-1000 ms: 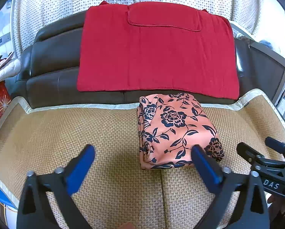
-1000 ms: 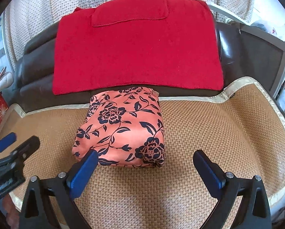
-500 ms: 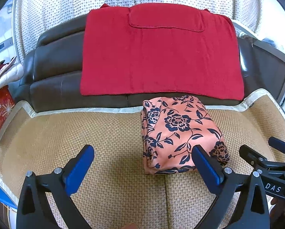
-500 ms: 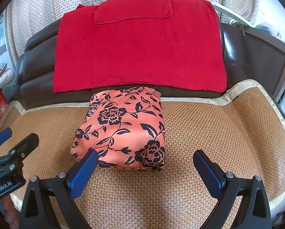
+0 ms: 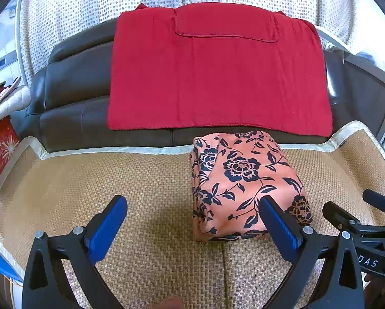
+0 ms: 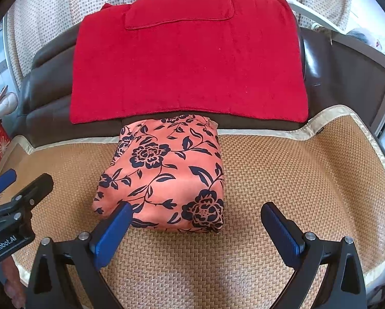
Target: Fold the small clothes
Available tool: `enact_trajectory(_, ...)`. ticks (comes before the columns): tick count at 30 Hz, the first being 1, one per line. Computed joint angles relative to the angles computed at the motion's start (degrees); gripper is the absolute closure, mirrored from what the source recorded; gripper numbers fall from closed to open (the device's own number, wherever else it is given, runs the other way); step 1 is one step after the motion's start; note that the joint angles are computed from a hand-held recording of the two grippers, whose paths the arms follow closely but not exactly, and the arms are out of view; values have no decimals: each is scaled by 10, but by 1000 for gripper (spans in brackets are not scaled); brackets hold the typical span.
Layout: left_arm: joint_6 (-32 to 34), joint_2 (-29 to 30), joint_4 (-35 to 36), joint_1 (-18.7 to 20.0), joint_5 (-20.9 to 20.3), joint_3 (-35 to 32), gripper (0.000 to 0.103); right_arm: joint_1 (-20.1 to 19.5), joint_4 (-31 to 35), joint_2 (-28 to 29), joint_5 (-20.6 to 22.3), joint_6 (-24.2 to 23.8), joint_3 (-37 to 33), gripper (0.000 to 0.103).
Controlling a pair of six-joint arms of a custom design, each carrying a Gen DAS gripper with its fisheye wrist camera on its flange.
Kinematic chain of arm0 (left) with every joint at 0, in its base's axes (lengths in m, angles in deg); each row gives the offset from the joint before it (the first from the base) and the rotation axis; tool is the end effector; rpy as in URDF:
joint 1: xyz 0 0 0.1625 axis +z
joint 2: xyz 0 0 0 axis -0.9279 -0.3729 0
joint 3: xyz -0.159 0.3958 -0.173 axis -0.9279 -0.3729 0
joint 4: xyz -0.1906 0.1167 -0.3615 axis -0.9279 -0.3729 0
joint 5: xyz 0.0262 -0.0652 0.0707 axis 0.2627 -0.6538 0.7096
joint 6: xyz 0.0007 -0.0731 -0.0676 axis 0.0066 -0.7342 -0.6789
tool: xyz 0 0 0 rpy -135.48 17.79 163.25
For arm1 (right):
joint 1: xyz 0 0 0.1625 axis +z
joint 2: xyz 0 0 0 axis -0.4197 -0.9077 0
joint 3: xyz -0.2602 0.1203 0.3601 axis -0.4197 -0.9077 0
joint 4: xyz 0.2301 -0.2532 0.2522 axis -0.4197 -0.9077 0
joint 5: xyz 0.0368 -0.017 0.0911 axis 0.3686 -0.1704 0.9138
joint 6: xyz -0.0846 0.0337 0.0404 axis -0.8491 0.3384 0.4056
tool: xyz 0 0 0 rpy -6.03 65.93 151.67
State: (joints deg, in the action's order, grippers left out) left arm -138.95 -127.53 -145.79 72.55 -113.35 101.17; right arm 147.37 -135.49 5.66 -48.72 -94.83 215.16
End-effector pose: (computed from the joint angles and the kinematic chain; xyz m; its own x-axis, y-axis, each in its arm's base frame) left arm -0.1916 -0.2264 0.2447 -0.6852 -0.1569 -0.7112 0.4652 0.6571 -0.5932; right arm 0.3292 -0.4010 0.0827 -0.7156 -0.1647 0.6788 -0.5537 0.7262 -0.4075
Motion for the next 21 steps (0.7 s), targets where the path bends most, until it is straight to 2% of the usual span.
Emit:
enact_trajectory(14,12,14,-17,9,10,0,1,-3,-4,1,1,-7,-3,2)
enact_trajectory(21,52,21,-53,18,30,4,1,-7,0,3,4,-11,-7,2)
